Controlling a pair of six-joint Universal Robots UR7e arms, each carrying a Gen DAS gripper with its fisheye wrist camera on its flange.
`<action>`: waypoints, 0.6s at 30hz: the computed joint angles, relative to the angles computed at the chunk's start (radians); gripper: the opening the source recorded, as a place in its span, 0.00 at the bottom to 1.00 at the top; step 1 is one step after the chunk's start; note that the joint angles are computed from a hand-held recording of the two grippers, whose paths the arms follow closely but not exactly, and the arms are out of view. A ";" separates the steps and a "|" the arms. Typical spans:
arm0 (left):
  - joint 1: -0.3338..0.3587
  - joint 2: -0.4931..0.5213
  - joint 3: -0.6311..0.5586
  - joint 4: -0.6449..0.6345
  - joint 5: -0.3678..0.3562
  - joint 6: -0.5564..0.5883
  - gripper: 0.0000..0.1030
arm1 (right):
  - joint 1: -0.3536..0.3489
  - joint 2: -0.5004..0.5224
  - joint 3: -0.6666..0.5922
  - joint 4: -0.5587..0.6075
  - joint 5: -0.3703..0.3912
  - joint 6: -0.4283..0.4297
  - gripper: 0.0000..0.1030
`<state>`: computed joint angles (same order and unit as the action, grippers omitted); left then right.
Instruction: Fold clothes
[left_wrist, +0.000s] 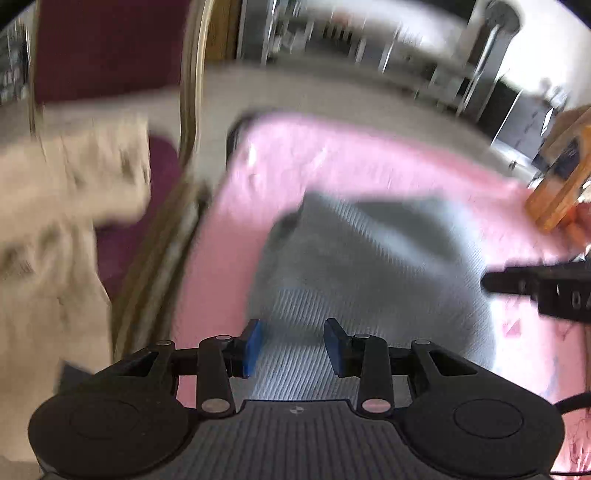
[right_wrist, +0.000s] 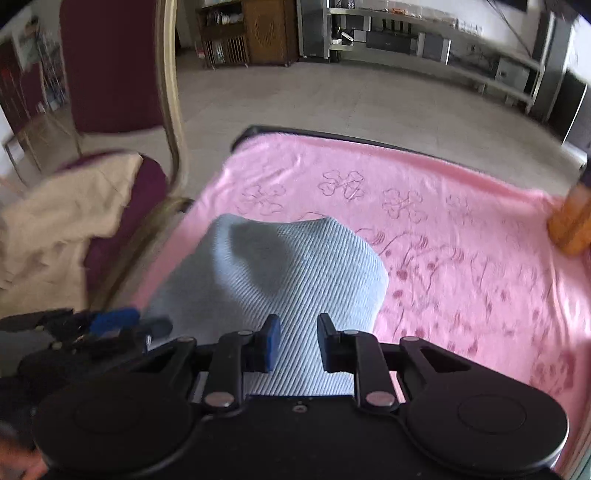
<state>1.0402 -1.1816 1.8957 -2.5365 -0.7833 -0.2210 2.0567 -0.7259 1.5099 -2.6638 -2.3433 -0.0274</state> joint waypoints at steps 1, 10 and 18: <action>0.010 0.004 -0.014 0.033 0.001 -0.034 0.47 | -0.006 0.022 -0.026 0.036 -0.011 0.025 0.20; 0.027 -0.033 -0.016 0.035 -0.062 -0.076 0.39 | -0.010 0.108 -0.092 0.081 -0.110 0.044 0.21; 0.036 -0.152 0.058 -0.099 -0.180 -0.074 0.43 | 0.018 -0.071 0.035 0.000 0.002 0.069 0.29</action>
<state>1.0763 -1.3340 1.9538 -2.6356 -0.9631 -0.2948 2.0746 -0.7972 1.5445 -2.6640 -2.3416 0.0414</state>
